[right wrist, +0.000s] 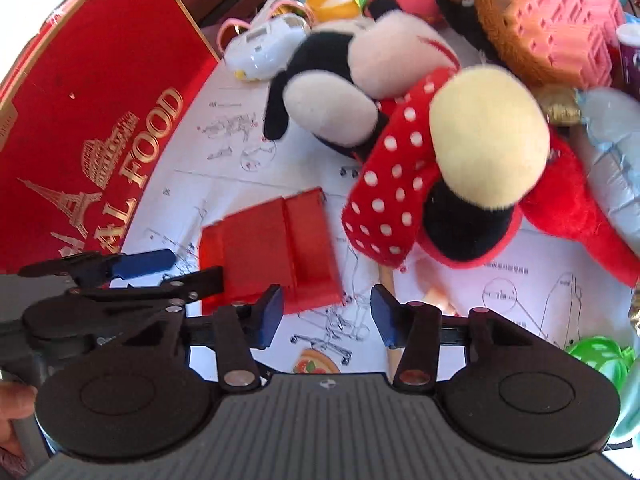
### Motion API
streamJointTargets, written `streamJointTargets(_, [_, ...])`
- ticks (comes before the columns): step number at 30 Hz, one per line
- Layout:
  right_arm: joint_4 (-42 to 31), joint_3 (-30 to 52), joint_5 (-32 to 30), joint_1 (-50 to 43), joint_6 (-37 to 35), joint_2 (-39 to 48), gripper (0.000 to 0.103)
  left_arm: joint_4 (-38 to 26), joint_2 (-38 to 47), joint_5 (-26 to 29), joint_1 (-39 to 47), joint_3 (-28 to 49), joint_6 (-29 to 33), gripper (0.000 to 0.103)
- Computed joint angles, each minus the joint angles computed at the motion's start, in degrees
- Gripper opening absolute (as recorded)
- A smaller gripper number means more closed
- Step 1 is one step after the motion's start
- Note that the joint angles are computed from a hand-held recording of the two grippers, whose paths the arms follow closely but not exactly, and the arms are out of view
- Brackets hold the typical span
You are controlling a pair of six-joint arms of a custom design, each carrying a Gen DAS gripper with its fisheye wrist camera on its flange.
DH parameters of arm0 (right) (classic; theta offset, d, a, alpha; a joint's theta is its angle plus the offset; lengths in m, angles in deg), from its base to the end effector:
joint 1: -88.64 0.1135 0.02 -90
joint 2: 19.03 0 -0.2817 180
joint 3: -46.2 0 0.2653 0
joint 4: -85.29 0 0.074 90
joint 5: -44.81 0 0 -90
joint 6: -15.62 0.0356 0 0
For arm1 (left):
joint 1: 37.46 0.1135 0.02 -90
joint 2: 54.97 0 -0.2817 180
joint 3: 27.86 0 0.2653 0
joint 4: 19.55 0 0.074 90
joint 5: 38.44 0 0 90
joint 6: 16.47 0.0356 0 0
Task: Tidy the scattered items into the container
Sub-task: 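Close the left tool on the red plastic case while the right tool grips it too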
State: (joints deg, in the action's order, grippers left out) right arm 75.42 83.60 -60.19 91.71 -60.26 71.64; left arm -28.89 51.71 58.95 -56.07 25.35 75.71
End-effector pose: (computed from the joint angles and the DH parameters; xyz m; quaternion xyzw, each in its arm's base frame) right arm 0.2301 0.0216 0.0859 0.0627 0.9628 0.1599 0.2087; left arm 0.2911 -0.1029 0.0729 0.1899 0.9513 -0.0955 0.2232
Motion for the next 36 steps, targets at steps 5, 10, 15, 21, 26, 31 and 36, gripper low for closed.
streamJointTargets(5, [1.16,2.84,-0.44,1.32,-0.95,2.75,0.054,-0.38,-0.25,0.17,-0.28,-0.21,-0.12,0.043])
streamJointTargets(10, [3.73,4.61,-1.75,1.7,-0.59,7.56,0.051,-1.05,-0.42,1.24,0.7,-0.15,0.23,0.047])
streamJointTargets(15, [2.31,3.48,-1.97,2.72,-1.12,5.71,0.05,-1.33,-0.48,0.15,0.38,-0.04,0.7,0.058])
streamJointTargets(21, [2.94,-0.67,-2.55,3.79,1.22,2.07,0.047,-1.26,-2.04,1.43,1.03,-1.9,2.45,0.047])
streamJointTargets(26, [3.21,-3.62,-2.82,5.06,3.16,-0.88,0.046,-1.46,-3.42,2.69,0.85,-3.49,3.98,0.029])
streamJointTargets(31, [4.99,-7.45,-4.24,4.15,4.27,-3.65,0.039,-2.28,-5.53,3.64,0.81,-5.87,6.54,0.026])
streamJointTargets(36, [7.58,-10.03,-5.92,1.53,4.96,-4.51,0.04,-3.03,-7.7,5.92,1.53,-8.6,8.22,0.026])
